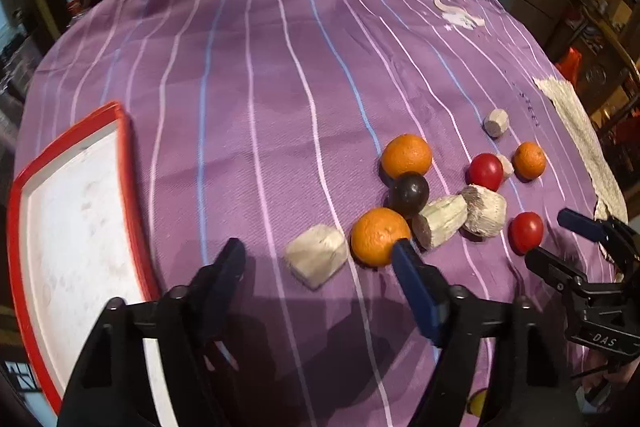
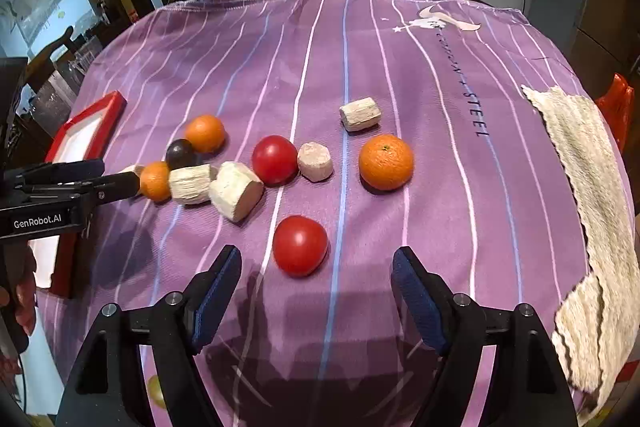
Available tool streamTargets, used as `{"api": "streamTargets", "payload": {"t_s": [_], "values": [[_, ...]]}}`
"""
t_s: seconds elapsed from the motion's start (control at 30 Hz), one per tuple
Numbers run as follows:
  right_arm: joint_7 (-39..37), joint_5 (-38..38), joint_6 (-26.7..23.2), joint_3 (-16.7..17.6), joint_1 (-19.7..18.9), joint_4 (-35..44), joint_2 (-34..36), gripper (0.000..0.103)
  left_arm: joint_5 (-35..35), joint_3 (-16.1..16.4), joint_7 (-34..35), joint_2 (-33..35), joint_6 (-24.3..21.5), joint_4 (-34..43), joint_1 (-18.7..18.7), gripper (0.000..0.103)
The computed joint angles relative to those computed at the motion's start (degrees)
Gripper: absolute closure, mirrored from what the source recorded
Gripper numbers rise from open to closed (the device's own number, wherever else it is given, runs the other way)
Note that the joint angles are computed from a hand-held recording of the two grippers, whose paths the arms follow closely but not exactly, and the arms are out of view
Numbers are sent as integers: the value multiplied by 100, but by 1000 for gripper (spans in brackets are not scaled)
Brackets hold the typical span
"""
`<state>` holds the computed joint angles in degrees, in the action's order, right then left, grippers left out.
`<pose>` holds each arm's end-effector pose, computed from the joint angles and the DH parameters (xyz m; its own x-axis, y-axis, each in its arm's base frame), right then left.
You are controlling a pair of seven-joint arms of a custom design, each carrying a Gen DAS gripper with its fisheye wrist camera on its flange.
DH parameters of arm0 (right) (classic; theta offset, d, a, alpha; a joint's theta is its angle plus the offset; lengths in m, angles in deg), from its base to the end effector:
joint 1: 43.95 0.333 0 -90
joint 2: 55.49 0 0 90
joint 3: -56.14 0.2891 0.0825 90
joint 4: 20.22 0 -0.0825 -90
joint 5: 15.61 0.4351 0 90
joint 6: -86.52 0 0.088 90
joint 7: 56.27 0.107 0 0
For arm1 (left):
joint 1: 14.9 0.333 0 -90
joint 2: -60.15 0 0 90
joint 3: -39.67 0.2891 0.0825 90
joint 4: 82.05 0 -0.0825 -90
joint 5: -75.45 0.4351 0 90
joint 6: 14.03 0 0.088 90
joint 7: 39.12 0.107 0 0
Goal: Organize fruits
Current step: 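Close the right tool on the red tomato while the left tool grasps the small mandarin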
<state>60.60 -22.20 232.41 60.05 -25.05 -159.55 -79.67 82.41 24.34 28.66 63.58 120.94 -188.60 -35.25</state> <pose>0.4749 0.2022 0.4727 0.0385 -0.9932 -0.1098 -0.8612 0.0228 -0.5078 0.5398 -0.3822 0.4872 -0.3072 -0.9492 0.0682 -0.8690 0.2506 -0.4267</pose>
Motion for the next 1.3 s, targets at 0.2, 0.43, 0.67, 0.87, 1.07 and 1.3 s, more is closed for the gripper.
{"api": "streamTargets", "payload": {"t_s": [0.2,0.43,0.67,0.87,1.07,1.3], "values": [[-291,155,14,-81,52,189,327,27,-767,5,674,42,259,-4,89,51],[-444,280,50,-92,35,277,449,55,-1164,24,952,-43,357,-144,150,51],[-348,219,33,-23,-1,288,450,58,-1087,-11,1176,36,305,-82,103,42],[-366,352,-12,-60,45,245,383,65,-1379,20,1456,45,155,-11,152,48],[-316,400,-131,-26,61,238,335,68,-1985,43,1836,40,202,-71,264,53],[-88,240,-302,48,32,437,491,68,-2258,-35,2339,338,44,219,219,46]]}}
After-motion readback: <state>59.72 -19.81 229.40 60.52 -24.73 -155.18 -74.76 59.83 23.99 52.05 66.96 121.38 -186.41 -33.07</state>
